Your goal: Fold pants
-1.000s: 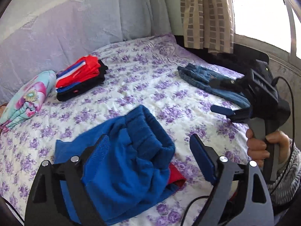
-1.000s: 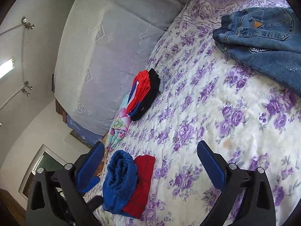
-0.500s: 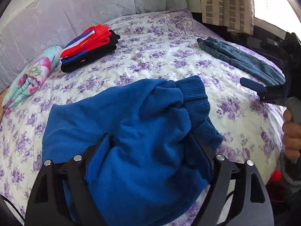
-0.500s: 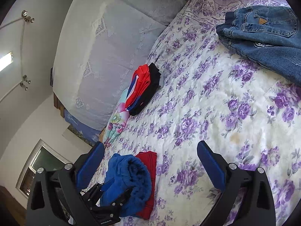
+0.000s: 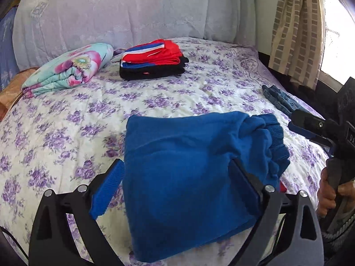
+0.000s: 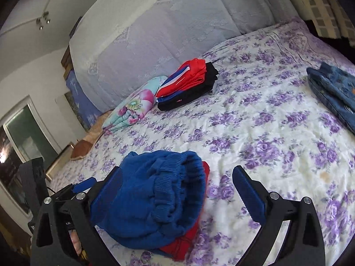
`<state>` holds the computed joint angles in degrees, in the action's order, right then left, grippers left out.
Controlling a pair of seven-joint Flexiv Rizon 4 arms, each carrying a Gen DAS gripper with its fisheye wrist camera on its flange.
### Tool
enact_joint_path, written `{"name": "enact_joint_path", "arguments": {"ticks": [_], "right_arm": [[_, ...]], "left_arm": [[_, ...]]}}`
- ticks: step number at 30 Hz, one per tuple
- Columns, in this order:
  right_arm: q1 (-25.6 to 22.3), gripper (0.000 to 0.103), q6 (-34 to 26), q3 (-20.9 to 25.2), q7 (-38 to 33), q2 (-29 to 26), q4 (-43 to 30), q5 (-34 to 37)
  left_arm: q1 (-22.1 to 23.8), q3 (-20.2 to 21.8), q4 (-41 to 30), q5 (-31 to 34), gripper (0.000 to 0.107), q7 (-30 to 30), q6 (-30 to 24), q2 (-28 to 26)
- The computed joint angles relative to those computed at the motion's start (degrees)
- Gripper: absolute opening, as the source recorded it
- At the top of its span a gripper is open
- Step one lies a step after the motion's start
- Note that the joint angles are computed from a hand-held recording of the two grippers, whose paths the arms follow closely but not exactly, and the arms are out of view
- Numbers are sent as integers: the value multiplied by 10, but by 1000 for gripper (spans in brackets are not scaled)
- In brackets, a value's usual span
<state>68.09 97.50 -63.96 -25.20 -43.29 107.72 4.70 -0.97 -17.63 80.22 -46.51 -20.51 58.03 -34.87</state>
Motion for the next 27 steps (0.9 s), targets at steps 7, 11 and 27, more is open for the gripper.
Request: {"name": "enact_joint_path", "arguments": {"ticks": [7, 11, 27], "right_arm": [[-68, 99, -99, 90, 2, 44, 2, -61], [-67, 99, -86, 88, 21, 53, 14, -89], [-64, 80, -78, 123, -89, 54, -45, -137]], "left_arm": [[13, 21, -62, 49, 99, -87, -117, -60], [27, 13, -75, 31, 99, -101, -154, -66], [-66, 100, -453, 212, 99, -296, -208, -256]]}}
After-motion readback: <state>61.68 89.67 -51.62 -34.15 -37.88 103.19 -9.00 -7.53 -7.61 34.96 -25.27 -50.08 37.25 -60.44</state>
